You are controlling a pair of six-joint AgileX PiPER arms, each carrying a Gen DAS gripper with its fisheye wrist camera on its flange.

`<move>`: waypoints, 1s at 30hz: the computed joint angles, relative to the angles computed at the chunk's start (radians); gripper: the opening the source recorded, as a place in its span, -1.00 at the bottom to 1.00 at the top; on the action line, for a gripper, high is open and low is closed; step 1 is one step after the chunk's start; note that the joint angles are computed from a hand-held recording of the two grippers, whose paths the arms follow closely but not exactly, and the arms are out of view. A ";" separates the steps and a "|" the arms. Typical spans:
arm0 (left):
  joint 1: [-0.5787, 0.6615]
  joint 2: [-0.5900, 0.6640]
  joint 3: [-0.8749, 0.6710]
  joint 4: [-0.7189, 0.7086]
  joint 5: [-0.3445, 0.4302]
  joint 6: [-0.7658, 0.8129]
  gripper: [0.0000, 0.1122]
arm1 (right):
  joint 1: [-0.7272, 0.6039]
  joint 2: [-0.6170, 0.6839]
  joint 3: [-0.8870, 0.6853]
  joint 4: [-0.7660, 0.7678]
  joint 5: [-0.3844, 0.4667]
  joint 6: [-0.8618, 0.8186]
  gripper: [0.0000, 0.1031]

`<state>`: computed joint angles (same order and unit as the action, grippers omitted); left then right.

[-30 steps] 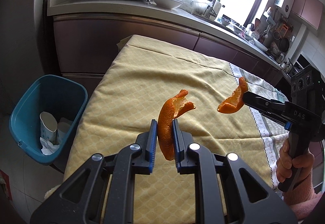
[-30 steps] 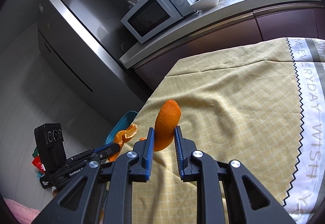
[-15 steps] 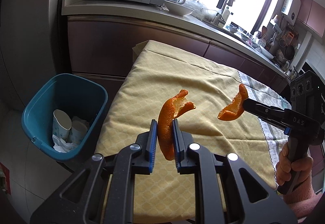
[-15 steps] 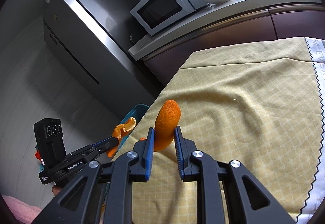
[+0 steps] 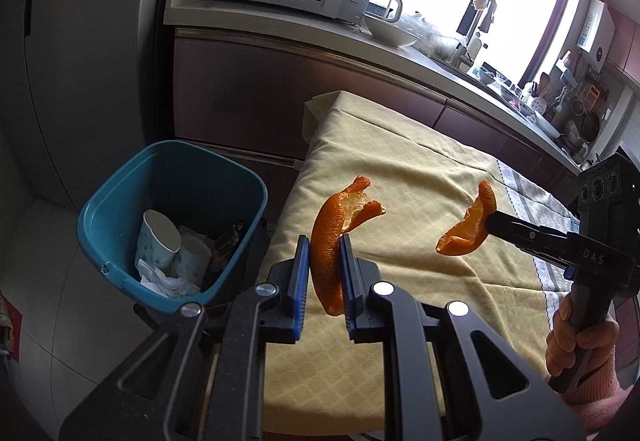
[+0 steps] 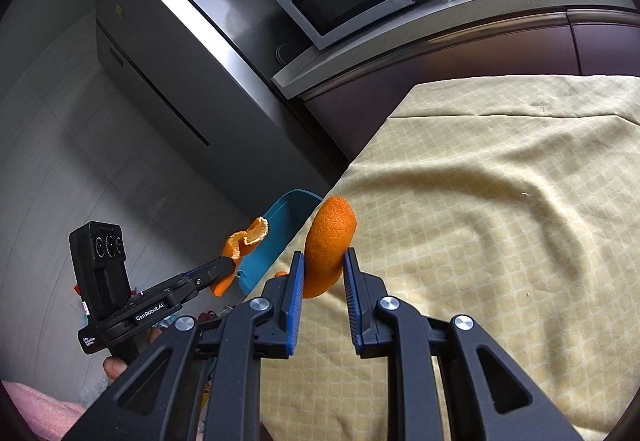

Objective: Collect trash
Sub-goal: 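Carry both orange peels over the teal bin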

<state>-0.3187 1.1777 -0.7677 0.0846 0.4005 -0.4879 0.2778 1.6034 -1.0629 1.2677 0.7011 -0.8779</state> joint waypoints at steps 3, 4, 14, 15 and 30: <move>0.036 -0.013 0.007 -0.023 0.003 0.033 -0.73 | 0.022 0.017 -0.028 -0.019 0.002 0.019 -0.64; 0.053 -0.015 0.008 -0.045 0.003 0.059 -0.73 | 0.029 0.026 -0.040 -0.022 0.005 0.025 -0.64; 0.172 -0.045 0.036 -0.151 0.005 0.199 -0.73 | 0.093 0.080 -0.127 -0.062 0.002 0.070 -0.64; 0.186 -0.046 0.038 -0.169 0.005 0.221 -0.73 | 0.099 0.086 -0.138 -0.068 0.002 0.078 -0.64; 0.305 -0.046 0.064 -0.274 0.004 0.361 -0.73 | 0.173 0.192 -0.303 -0.154 0.038 0.172 -0.64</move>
